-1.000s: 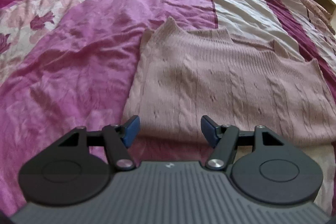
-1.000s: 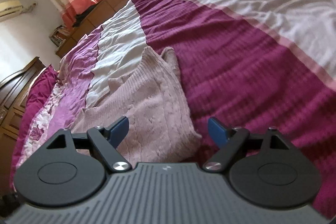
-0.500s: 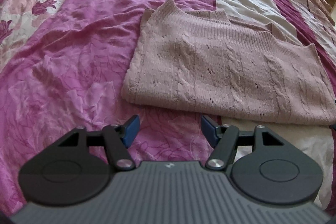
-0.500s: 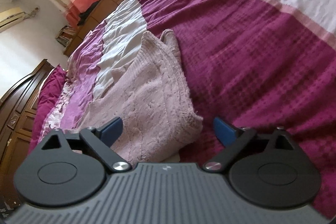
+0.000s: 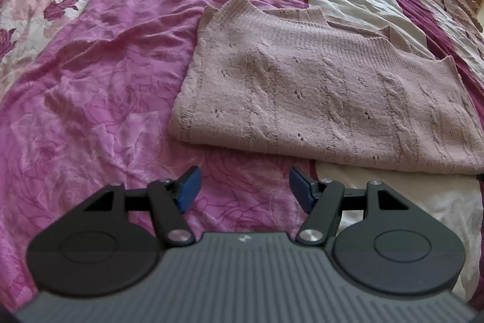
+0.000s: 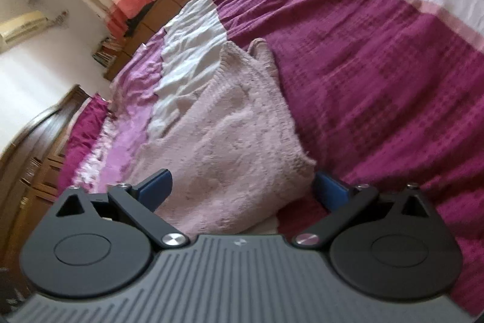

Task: Fold small clothes
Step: 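Lift both open tools away from the folded cardigan, then close the right tool on the cardigan edge and lift it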

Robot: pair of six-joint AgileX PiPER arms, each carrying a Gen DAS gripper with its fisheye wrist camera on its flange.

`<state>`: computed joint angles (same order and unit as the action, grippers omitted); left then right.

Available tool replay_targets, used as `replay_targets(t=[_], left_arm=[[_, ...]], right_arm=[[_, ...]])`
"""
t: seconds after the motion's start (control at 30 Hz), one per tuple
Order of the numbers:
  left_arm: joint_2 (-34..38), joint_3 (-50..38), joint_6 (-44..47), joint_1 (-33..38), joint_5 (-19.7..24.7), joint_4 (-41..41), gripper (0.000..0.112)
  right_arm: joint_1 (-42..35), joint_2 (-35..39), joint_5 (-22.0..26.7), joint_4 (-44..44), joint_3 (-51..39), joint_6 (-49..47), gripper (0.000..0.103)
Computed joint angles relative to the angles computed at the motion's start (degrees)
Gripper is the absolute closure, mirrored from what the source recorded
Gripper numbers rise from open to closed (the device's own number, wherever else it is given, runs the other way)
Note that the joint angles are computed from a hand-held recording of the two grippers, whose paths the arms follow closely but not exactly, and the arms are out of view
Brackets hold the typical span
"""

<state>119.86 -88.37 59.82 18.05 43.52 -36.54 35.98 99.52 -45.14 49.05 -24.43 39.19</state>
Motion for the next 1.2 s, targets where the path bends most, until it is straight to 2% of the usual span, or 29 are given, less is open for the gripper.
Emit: replay_targets(t=[0.07,0.3,0.4,0.47,0.53,0.83,1.0,1.2], left_arm=[[-0.13,0.31,0.35,-0.12,-0.23,-0.03,0.047],[-0.26,0.97,0.60,-0.39,-0.39,0.08,0.047],[-0.20,1.14,0.16,-0.62,-0.72,0.59,0.047],[-0.30,1.31,0.15,-0.62,-0.76,0.73,0.047],[-0.34,1.37,0.13,-0.59,-0.81,0.91,0.047],[0.09,0.82,-1.70,-0.65,-0.95,2.48,0.047],[-0.19,1.30,-1.32,-0.73,-1.39,2.64,0.047],[-0.31,1.46,-1.13,-0.69,-1.49,2.68,0.047]], right_arm=[[-0.28,1.10,-2.80,-4.78,0.98,5.91,0.004],[-0.11,3.32,-6.36,-6.14,0.91,10.10,0.010],[-0.52,4.09,-8.01,-7.13,1.12,13.48,0.027],[-0.83,5.01,-9.58,-8.86,1.38,16.21,0.052],[-0.75,5.79,-9.42,-8.65,0.87,16.38,0.055],[-1.80,7.35,-8.91,-7.66,-0.56,17.94,0.054],[-3.49,7.72,-6.38,-7.17,-2.80,15.34,0.054],[-6.20,8.44,-3.76,-7.53,-6.18,11.98,0.044]])
